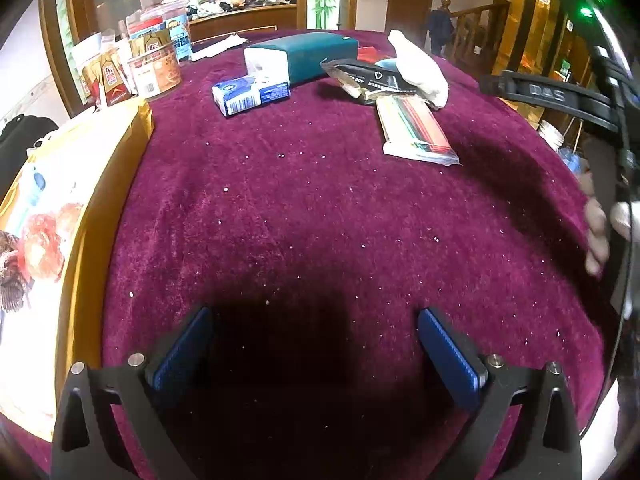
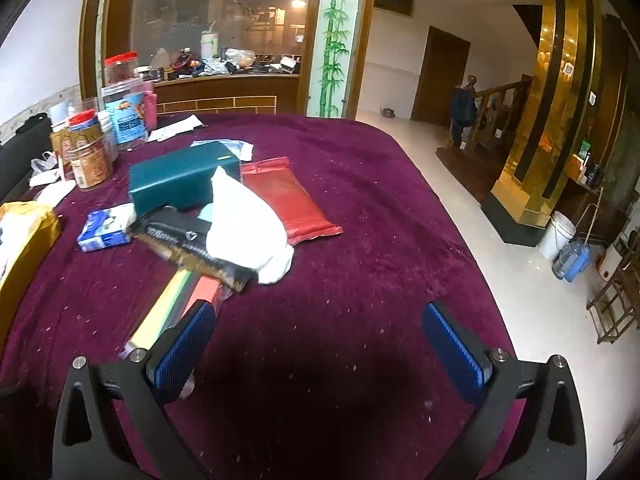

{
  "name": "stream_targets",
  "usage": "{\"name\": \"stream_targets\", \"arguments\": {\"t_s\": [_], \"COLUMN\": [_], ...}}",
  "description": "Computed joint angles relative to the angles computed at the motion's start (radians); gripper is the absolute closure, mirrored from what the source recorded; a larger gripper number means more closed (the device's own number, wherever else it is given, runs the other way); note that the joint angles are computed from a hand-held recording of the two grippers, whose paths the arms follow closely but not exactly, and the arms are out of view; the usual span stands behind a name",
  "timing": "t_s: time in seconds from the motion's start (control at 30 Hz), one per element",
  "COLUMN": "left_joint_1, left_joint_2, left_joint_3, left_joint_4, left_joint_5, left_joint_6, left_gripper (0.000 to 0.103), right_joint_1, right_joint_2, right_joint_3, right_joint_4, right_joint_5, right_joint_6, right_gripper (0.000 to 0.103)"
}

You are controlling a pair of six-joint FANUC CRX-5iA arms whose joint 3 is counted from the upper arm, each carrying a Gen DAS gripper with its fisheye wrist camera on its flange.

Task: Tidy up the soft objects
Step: 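Move both tools back over the table toward the striped pack and white cloth, then grasp striped strip pack with left tool while right tool grasps white cloth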

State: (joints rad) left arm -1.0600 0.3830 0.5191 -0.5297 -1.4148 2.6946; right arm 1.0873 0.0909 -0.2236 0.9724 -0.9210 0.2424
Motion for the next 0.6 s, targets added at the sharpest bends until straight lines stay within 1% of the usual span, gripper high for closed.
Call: {"name": "stream_targets", "arguments": {"t_s": [0.1, 0.13, 0.17, 0.23, 0.27, 0.33, 0.4, 0.47, 0.6], "left_joint_1": [0.008, 0.017, 0.028, 0.055, 0.061, 0.064, 0.077, 0.100, 0.139], "left_joint_2": [0.003, 0.006, 0.000, -0.026, -0.019, 0.021, 0.065, 0.113, 0.199], "left_joint_3": [0.007, 0.014, 0.006, -0.028, -0.009, 0.064, 0.134, 0.199, 0.313], "left_joint_4": [0.022, 0.046, 0.072, 0.122, 0.116, 0.083, 0.071, 0.082, 0.102], "left_joint_5": [-0.005, -0.006, 0.019, 0.114, 0.124, 0.089, 0.065, 0.068, 0.063], "left_joint_6": [-0.012, -0.018, -0.026, -0.039, -0.044, -0.068, -0.100, -0.148, -0.213], "left_gripper": [0.001, 0.001, 0.001, 0.001, 0.001, 0.001, 0.001, 0.001, 0.001], "right_joint_1": [-0.017, -0.024, -0.031, -0.048, -0.062, -0.085, -0.109, -0.126, -0.154], "right_joint_2": [0.006, 0.004, -0.001, -0.008, -0.017, -0.038, -0.056, -0.064, -0.065], "right_joint_3": [-0.002, -0.011, -0.022, -0.024, -0.027, -0.038, -0.047, -0.048, -0.030], "right_joint_4": [-0.011, -0.007, -0.003, -0.039, -0.069, -0.119, -0.168, -0.211, -0.328], "right_joint_5": [0.027, 0.040, 0.053, 0.072, 0.093, 0.129, 0.158, 0.172, 0.192], "right_joint_6": [-0.011, -0.024, -0.040, -0.042, -0.047, -0.064, -0.083, -0.091, -0.060], "right_gripper": [0.000, 0.000, 0.000, 0.000, 0.000, 0.000, 0.000, 0.000, 0.000]}}
